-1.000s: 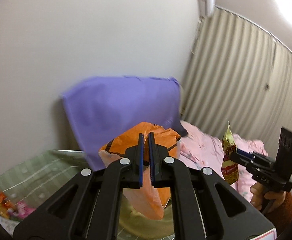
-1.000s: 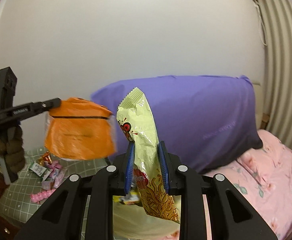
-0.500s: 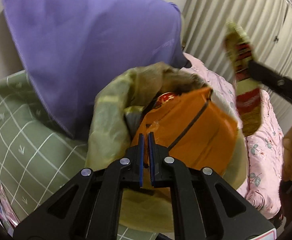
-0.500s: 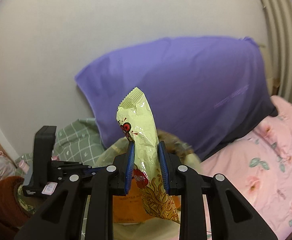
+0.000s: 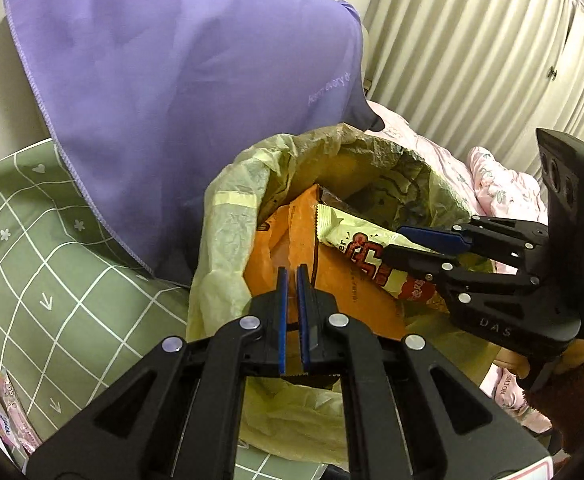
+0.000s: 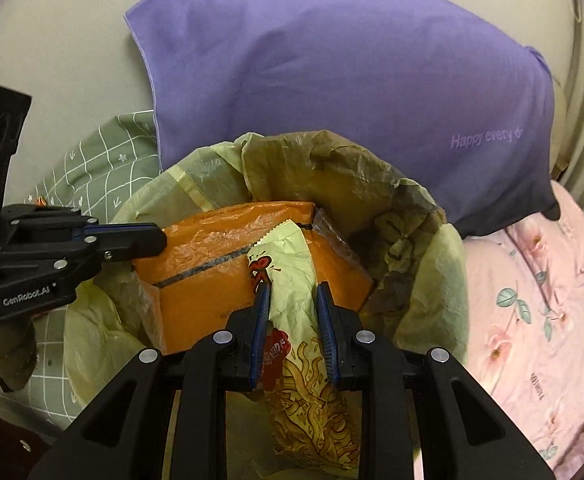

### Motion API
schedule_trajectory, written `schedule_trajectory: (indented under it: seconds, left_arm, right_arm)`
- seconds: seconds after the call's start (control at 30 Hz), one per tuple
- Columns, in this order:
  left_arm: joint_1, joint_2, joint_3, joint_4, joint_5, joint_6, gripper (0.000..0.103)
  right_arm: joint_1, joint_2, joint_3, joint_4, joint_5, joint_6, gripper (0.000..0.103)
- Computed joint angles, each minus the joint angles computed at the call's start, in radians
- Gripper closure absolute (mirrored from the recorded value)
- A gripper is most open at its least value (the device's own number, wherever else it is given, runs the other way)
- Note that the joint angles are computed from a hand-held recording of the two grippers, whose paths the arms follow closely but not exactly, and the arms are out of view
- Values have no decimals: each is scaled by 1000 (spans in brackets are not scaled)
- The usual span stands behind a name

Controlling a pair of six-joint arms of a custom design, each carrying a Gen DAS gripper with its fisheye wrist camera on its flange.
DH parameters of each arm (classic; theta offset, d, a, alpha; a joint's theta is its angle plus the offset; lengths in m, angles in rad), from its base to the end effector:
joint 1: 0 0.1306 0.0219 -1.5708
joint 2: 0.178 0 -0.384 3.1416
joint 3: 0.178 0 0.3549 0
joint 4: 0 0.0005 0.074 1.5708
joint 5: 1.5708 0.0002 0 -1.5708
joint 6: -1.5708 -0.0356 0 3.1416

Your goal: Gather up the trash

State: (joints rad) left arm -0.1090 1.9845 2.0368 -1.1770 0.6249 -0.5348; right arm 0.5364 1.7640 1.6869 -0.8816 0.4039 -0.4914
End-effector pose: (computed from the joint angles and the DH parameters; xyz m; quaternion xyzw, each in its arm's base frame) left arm 0.6286 -0.0902 0.3750 0.3581 0.8588 -0.2485 0.2691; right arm 0.5027 0.2820 0.3736 0.0394 0.9353 -0.0215 0.3511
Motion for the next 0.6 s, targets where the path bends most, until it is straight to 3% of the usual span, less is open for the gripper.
schedule_trajectory:
  seconds: [0.47,0.6]
  left_arm:
    - [28,56,102,-94,59,11,99]
    - [47,51,104,-119,76,24,95]
  right_arm:
    - [9,-104,-128,145,71,-30,79]
    - [7,-111,-126,156,44,-24,79]
